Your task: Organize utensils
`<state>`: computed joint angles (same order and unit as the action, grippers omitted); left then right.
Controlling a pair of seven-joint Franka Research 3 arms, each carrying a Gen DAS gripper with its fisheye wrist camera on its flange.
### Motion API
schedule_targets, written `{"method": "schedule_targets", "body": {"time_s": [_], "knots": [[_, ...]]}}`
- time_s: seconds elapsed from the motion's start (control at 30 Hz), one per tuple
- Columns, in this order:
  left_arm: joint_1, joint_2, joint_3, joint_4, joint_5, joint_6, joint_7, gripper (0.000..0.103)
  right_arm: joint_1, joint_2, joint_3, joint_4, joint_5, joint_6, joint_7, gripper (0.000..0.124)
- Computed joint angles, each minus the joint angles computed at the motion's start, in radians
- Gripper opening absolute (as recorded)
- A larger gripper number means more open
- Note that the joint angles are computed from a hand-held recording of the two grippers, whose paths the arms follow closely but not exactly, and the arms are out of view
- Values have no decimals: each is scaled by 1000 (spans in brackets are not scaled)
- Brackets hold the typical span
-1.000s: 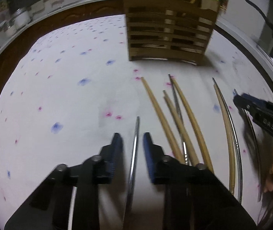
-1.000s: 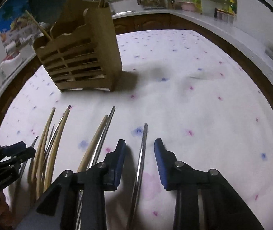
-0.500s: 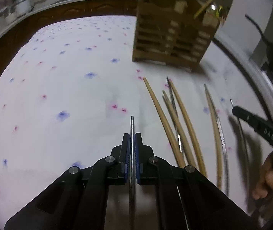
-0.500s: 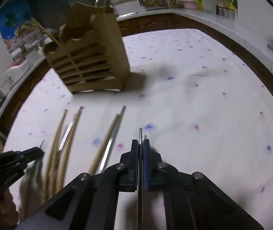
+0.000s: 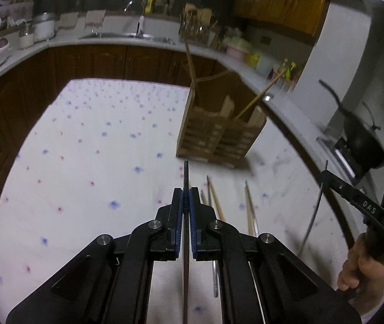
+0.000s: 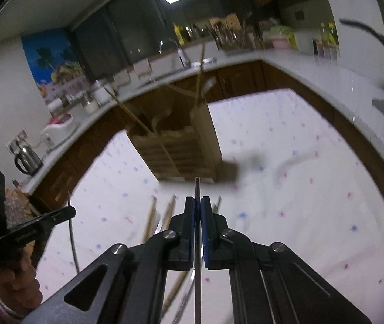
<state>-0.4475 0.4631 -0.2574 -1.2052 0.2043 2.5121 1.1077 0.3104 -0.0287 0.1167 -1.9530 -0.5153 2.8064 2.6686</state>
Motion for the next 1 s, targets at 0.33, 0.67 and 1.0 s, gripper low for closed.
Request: {"method": "schedule_targets", "body": {"time_s": [0.33,0.67,1.0], "knots": [[12,-57,2,-58,8,67,-24,4,-31,-37,19,14,-125,28,107,4],[13,-59,5,-53,22,74,-45,4,-51,-50,32,11,-141,40,122,4],[9,-48,11,-23,38,75,-67,4,-69,-52,37,25,-178,47,151,4]]}}
